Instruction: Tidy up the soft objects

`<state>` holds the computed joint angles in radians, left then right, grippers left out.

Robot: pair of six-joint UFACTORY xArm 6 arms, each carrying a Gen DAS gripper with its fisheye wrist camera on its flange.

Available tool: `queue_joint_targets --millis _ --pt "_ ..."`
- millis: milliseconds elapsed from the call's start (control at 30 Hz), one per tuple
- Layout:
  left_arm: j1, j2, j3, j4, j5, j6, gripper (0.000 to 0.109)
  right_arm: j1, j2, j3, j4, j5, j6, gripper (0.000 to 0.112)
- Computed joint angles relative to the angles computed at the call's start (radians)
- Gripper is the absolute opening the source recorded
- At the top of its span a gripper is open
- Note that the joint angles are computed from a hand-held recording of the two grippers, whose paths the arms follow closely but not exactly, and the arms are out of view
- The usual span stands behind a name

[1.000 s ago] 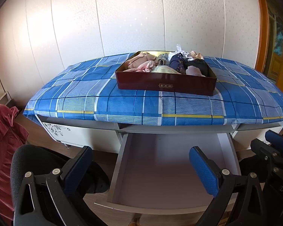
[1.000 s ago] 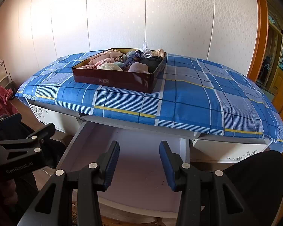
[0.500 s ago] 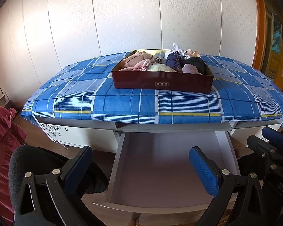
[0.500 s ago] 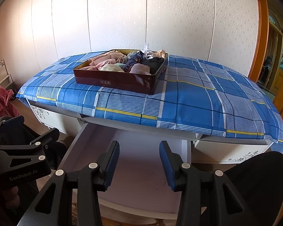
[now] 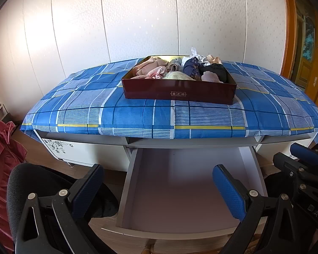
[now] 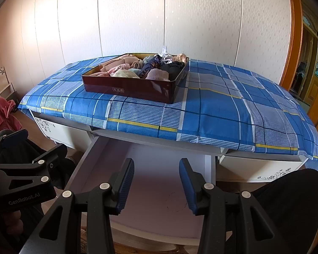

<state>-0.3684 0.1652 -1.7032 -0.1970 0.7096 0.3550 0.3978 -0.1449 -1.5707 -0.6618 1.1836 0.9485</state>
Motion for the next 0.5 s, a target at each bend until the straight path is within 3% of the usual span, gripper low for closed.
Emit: queue_joint_targets --millis 500 --pt "-0.002 0.001 0.001 0.005 0.003 -0.006 0.103 -0.001 0.005 -0.004 0.008 0.005 -0.001 0.044"
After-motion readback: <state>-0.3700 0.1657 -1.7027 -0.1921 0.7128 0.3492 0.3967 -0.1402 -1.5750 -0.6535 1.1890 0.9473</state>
